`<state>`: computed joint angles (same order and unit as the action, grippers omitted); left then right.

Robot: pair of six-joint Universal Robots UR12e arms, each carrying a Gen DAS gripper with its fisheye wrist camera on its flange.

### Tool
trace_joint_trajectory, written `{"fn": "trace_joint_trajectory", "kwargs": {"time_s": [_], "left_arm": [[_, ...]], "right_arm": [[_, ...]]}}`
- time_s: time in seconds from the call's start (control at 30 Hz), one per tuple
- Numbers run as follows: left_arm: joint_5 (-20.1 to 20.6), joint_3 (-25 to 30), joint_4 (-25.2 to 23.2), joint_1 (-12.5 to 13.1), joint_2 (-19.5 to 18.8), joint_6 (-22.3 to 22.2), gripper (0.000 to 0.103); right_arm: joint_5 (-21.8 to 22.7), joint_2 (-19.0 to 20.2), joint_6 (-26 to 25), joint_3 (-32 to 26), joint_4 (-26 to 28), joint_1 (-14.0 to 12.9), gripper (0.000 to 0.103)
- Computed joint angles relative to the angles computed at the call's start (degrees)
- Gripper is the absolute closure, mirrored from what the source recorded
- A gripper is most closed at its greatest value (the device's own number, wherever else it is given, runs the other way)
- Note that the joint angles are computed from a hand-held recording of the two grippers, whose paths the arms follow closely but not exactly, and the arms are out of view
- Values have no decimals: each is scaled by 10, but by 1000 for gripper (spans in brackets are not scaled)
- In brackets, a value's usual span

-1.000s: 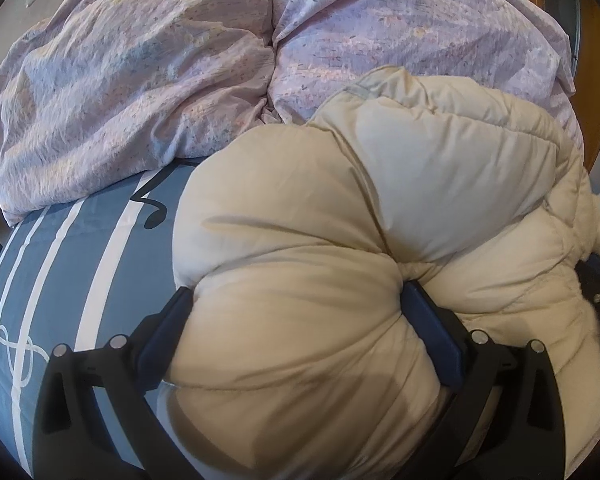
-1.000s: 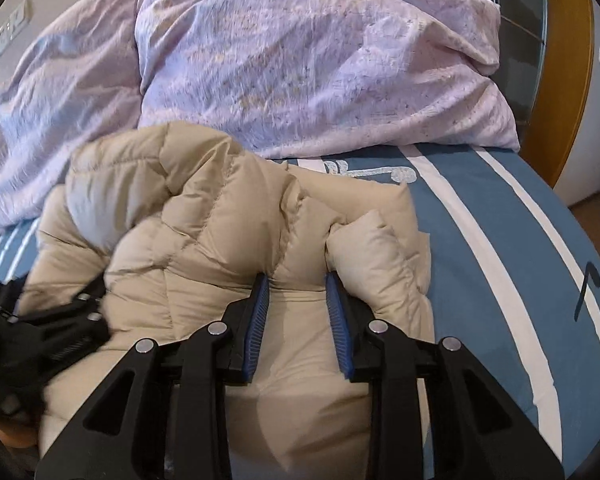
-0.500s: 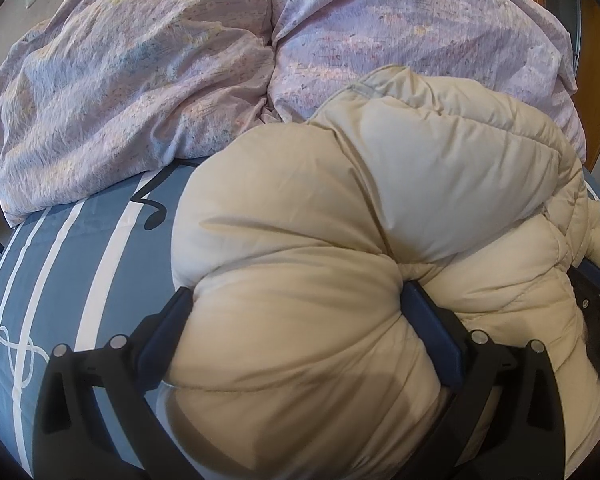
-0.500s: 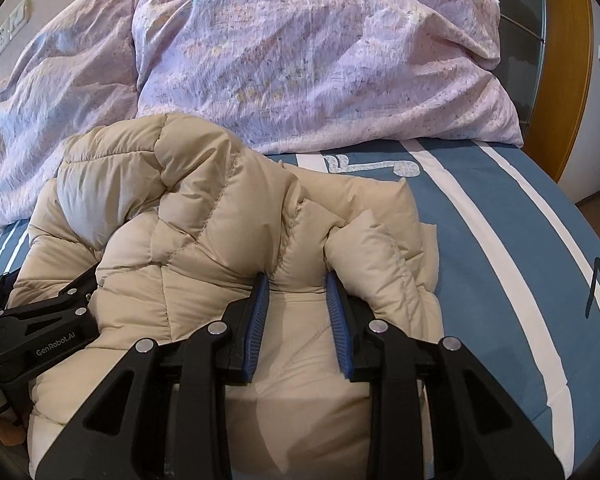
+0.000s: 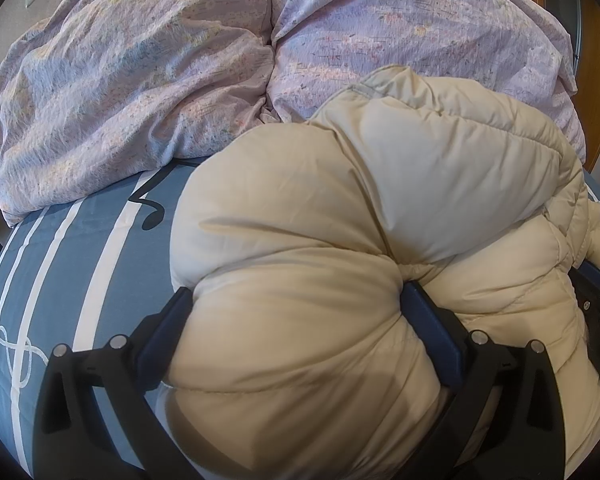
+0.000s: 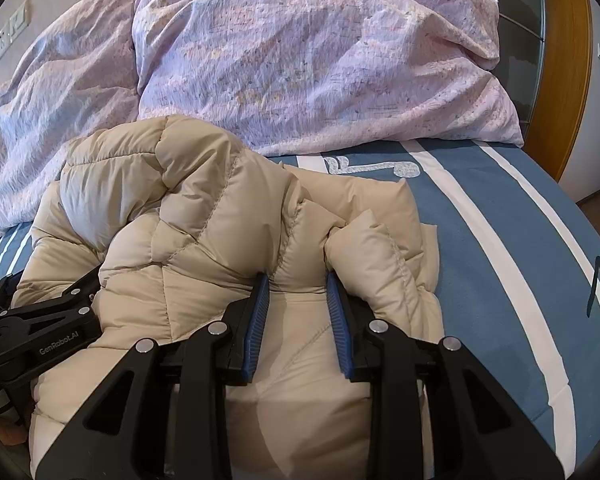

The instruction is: Fold large clothes

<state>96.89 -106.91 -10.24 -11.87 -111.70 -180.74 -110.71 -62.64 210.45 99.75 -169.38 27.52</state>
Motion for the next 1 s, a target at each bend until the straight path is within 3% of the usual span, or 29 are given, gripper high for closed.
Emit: {"fn": "trace_joint_trajectory", "kwargs": {"time_s": [1.0], "left_arm": [[10,0,2,-1,-1,4,2]], "right_arm": [[10,-1,2,-2,6,-2,72]]}}
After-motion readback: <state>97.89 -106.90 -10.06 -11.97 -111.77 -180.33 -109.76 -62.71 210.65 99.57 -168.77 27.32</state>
